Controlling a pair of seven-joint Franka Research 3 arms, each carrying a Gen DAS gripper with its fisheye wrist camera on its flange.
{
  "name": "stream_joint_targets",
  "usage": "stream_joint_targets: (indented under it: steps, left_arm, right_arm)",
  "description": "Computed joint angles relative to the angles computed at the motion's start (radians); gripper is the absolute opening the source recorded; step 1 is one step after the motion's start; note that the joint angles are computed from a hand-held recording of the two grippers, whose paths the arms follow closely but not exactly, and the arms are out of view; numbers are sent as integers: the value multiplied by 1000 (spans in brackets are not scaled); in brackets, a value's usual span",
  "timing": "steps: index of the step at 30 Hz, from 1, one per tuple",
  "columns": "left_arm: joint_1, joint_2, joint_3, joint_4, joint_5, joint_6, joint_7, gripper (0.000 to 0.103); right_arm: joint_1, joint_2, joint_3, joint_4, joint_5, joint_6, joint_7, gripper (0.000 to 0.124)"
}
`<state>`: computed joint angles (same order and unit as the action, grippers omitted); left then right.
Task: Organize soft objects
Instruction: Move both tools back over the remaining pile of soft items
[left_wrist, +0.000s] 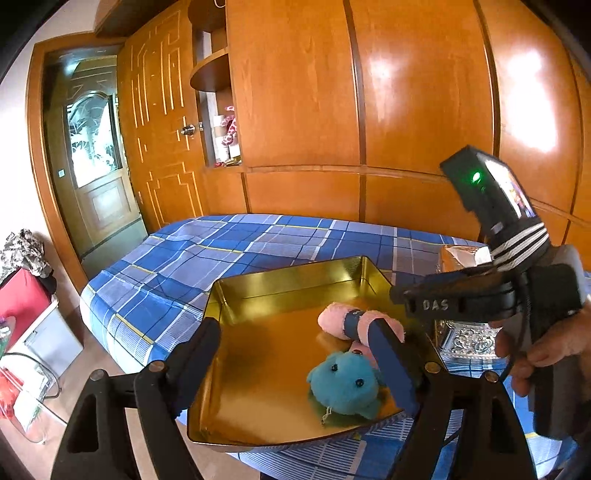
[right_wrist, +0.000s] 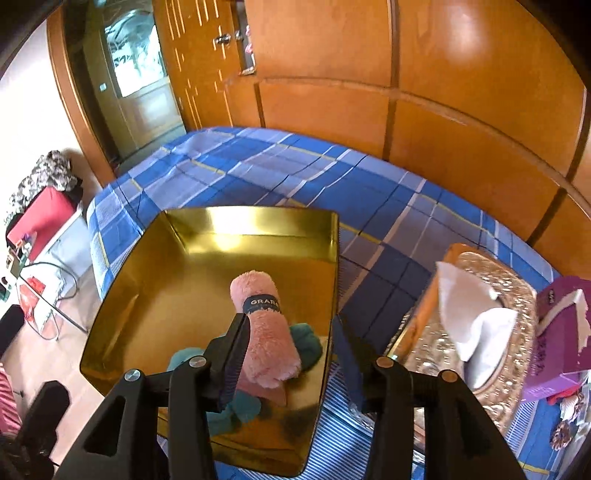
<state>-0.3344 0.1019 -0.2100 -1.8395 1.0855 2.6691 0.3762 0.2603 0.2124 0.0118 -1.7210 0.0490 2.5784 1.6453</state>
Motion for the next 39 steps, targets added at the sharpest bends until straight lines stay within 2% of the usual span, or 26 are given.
stream_joint_targets:
  steps: [10,18,24,31,39]
  left_arm:
    - [-15,6,-9,8,-9,-7,34,83]
    - [-39,36,-15,52,-39,18,110,85]
    - [-71,86,-16,121,-76,54,208,85]
    - [-131,171,-18,236,-181,86,381,86]
    - [-202,270,-20,368,-327,81,584,86]
  right_arm:
    - [-33,-123,-8,-130,14,112,20,46]
    - [-109,-270,-21,-281,-12,215,82,47]
    - [-235,-385,-14,-400,-127,255,223,47]
    - [-409,-481,2,-510,-231,239,387,48]
    - [-540,-557,-2,-617,-274,216,468,48]
